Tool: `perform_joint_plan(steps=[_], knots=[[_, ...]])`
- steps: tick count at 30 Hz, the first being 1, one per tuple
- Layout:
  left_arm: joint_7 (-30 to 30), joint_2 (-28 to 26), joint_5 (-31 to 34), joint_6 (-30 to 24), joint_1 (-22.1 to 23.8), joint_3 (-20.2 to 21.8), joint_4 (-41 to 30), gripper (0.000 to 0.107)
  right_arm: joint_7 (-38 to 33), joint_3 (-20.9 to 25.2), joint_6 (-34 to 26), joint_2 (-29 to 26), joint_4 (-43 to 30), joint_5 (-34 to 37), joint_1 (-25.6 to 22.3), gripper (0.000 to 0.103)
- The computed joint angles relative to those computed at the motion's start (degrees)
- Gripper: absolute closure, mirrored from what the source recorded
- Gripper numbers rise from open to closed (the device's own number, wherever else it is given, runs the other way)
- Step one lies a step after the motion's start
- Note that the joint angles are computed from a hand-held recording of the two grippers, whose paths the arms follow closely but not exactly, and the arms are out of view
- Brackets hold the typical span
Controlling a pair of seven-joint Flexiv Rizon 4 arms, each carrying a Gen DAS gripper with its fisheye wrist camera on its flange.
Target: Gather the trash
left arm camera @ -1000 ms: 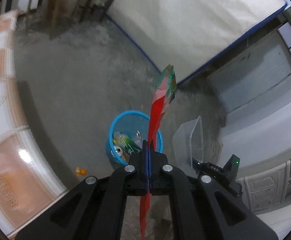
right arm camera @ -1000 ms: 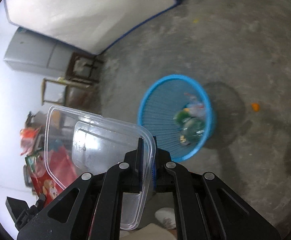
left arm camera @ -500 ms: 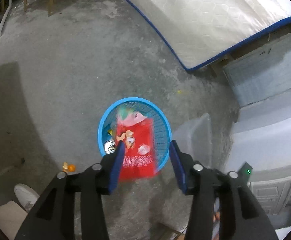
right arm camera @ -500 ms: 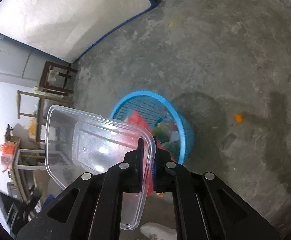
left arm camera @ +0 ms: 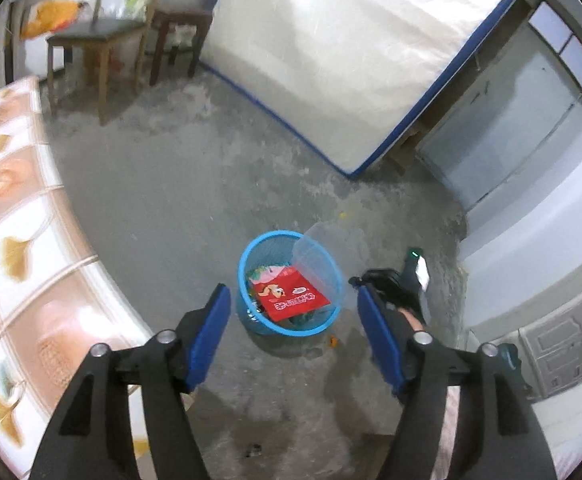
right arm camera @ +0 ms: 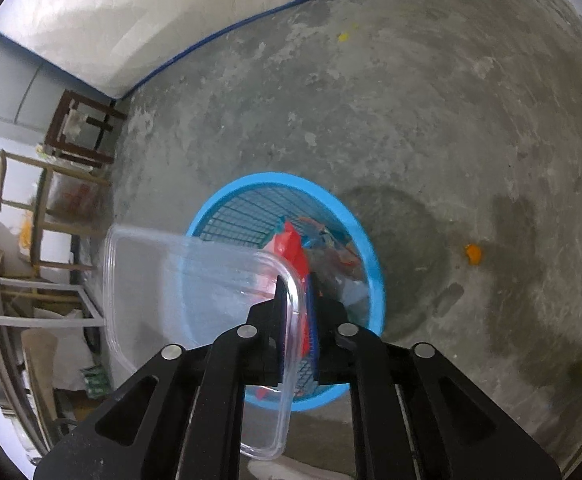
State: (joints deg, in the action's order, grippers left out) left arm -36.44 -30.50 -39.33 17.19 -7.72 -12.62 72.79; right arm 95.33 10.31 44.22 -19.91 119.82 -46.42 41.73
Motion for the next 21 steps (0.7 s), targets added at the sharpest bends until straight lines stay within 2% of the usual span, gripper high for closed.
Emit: perform_joint_plan(steps=[2, 4, 5, 11, 18, 21], knots=[[3.3, 2.9, -1.3, 1.1, 2.2, 0.9, 3.6, 0.034, -5.8, 0.5, 0.2, -0.6, -1.2, 2.7, -1.4, 0.083], [5.0, 4.6, -2.4, 2.2, 3.7, 2.0, 5.9, 0.031, -9.6, 0.6, -0.2, -1.0, -2.2, 4.7, -1.8, 0.065], [5.6, 5.3, -2.7, 3.1, 4.4, 2.7, 6.9, 0.03, -10.9, 0.6, -0.6, -1.0, -2.6, 5.4, -1.8, 0.062], [8.4, 8.1, -6.7, 8.8, 7.9, 4.8, 12.3, 0.029, -15.0, 0.6, -3.4, -0.7, -4.3, 7.4, -0.7, 0.058], [10.0, 8.3, -8.7, 9.1, 11.0, 5.8, 13.6, 0.029, -14.8, 0.9, -7.3, -0.1, -6.5, 7.2, 1.2, 0.058], [9.8, 8.4, -9.7, 9.7, 12.0, 6.1, 14.0, 0.027, -16.8, 1.0, -10.4, 0.1, -8.9, 5.3, 2.3, 0.049]])
